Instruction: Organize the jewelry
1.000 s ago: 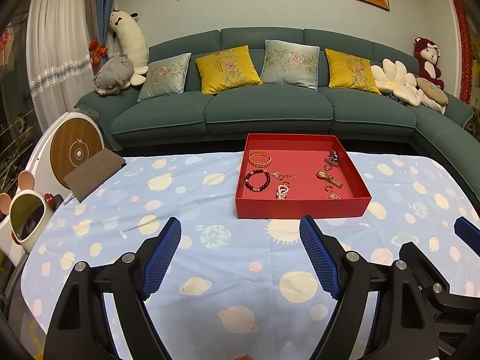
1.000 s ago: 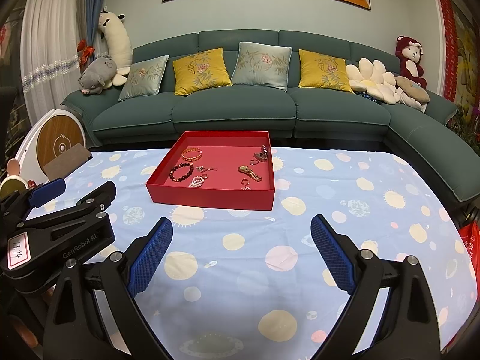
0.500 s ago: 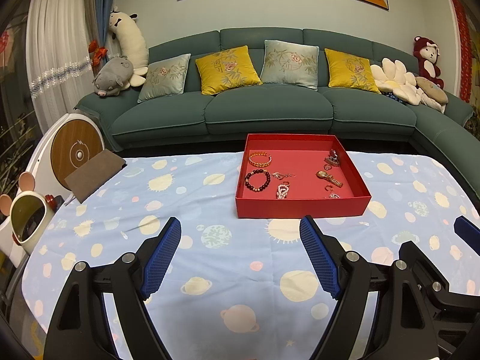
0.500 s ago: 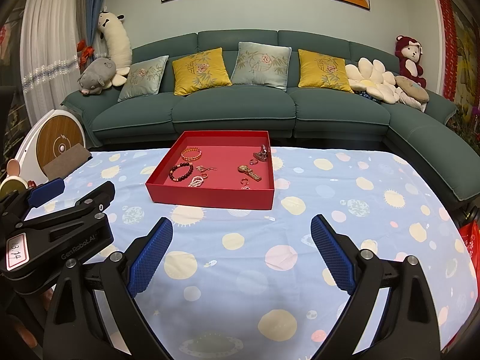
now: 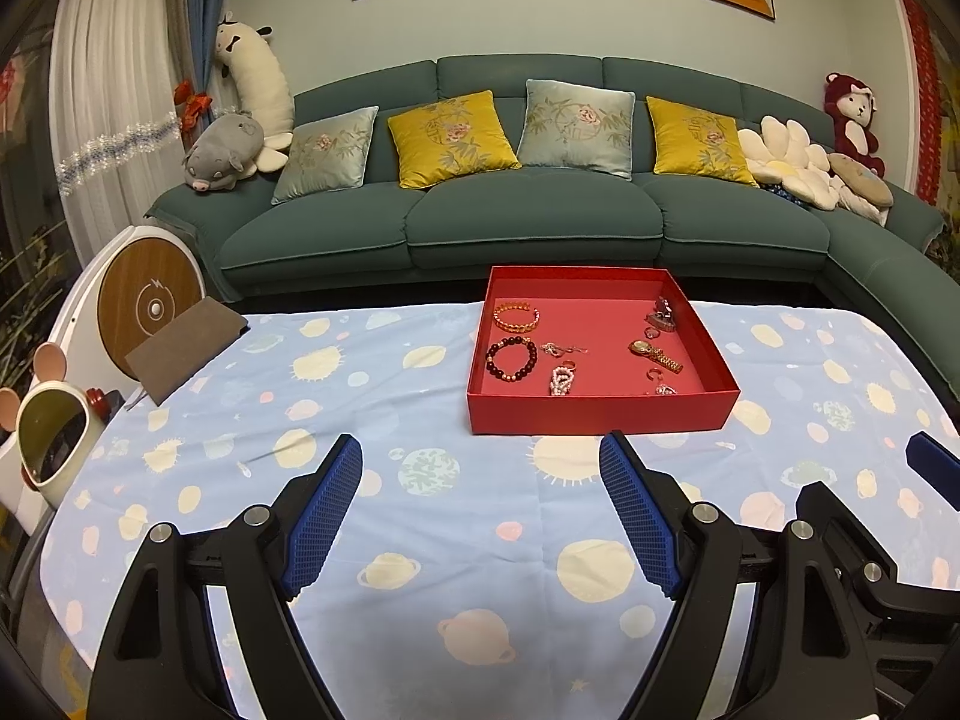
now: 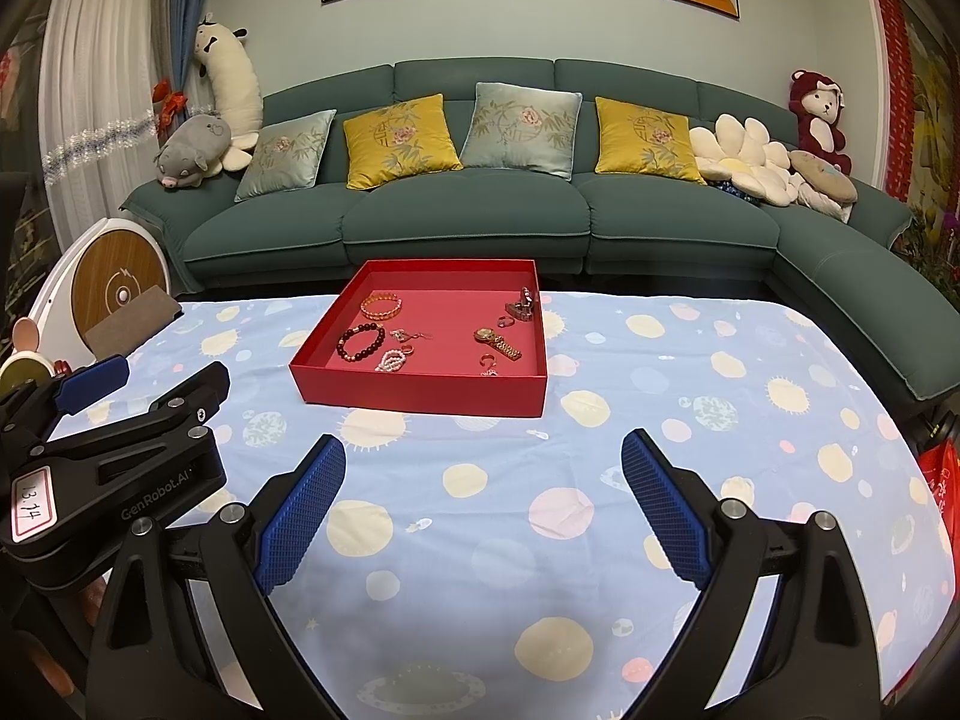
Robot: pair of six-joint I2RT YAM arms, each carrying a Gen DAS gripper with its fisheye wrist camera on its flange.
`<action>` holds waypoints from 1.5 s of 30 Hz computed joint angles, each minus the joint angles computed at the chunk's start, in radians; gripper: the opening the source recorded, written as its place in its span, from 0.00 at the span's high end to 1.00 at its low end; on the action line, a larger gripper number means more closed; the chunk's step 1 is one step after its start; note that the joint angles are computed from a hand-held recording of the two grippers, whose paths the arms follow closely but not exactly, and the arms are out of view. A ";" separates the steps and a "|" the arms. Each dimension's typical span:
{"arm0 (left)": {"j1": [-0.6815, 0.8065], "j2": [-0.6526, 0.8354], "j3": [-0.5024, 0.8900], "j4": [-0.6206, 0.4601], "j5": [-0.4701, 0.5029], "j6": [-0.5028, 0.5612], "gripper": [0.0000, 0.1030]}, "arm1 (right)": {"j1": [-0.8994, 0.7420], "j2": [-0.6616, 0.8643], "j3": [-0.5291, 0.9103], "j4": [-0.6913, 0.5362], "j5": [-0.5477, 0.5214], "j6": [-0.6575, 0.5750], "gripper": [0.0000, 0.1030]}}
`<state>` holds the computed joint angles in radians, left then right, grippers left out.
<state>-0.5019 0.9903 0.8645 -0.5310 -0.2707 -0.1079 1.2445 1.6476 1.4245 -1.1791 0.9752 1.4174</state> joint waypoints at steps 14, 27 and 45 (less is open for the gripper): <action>0.006 -0.008 -0.013 -0.002 0.013 -0.026 0.24 | 0.008 0.010 0.003 -0.022 0.001 0.022 0.12; -0.006 -0.010 -0.016 0.001 -0.012 -0.017 0.24 | 0.009 0.015 0.008 -0.027 -0.004 0.028 0.12; -0.018 -0.008 -0.012 0.003 -0.027 -0.013 0.24 | 0.012 0.025 0.017 -0.042 0.002 0.043 0.12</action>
<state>-0.5195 0.9826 0.8529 -0.5283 -0.2978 -0.1209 1.2569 1.6727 1.4411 -1.2211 0.9767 1.4601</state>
